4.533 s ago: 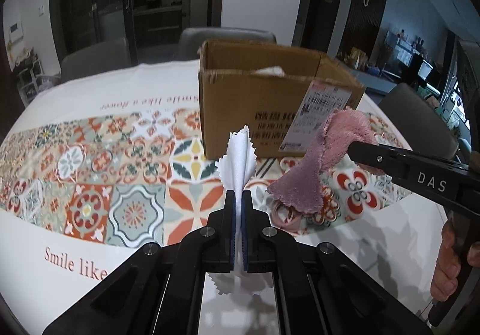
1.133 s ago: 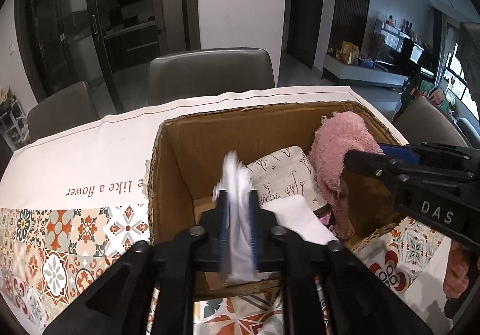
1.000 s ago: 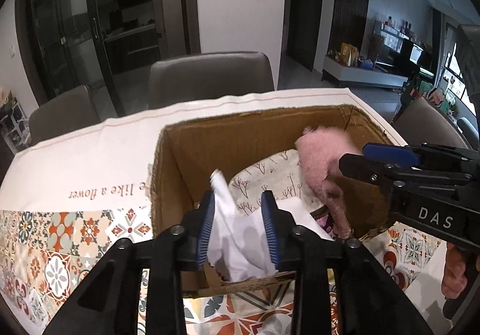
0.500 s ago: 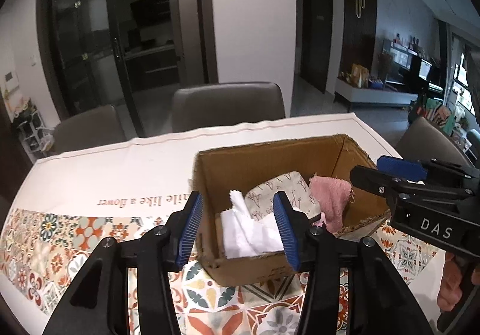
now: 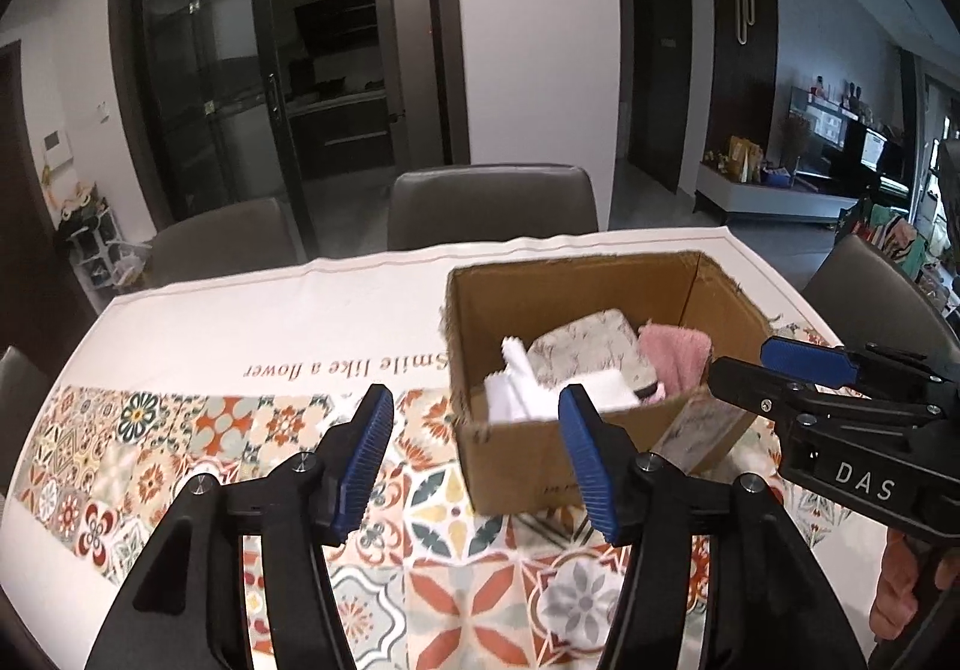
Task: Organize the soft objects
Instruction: 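Move the right tool back to the pink hair tie on the table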
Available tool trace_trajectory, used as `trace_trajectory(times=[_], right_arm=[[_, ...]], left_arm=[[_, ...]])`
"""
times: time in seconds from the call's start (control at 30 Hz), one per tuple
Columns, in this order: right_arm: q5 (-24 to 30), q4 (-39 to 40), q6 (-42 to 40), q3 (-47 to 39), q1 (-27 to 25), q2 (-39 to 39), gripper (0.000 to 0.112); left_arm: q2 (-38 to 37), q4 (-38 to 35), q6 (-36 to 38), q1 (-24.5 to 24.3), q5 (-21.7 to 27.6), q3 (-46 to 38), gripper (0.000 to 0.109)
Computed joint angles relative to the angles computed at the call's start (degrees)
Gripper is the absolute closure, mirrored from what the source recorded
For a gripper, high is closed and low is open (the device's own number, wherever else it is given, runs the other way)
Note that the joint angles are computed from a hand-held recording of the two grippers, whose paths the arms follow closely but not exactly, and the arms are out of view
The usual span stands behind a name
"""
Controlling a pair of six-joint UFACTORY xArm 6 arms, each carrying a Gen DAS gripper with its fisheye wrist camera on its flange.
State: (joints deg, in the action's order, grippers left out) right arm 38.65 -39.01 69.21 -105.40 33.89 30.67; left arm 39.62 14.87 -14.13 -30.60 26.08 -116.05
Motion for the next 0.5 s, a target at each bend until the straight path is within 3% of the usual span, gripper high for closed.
trace_trajectory(times=[0.5], right_arm=[[-0.6,5.8,-1.7,4.0,2.7,0.7,0.065]], left_arm=[[-9.8,3.9,-4.9,1.1,-1.9,18.1,0.049]])
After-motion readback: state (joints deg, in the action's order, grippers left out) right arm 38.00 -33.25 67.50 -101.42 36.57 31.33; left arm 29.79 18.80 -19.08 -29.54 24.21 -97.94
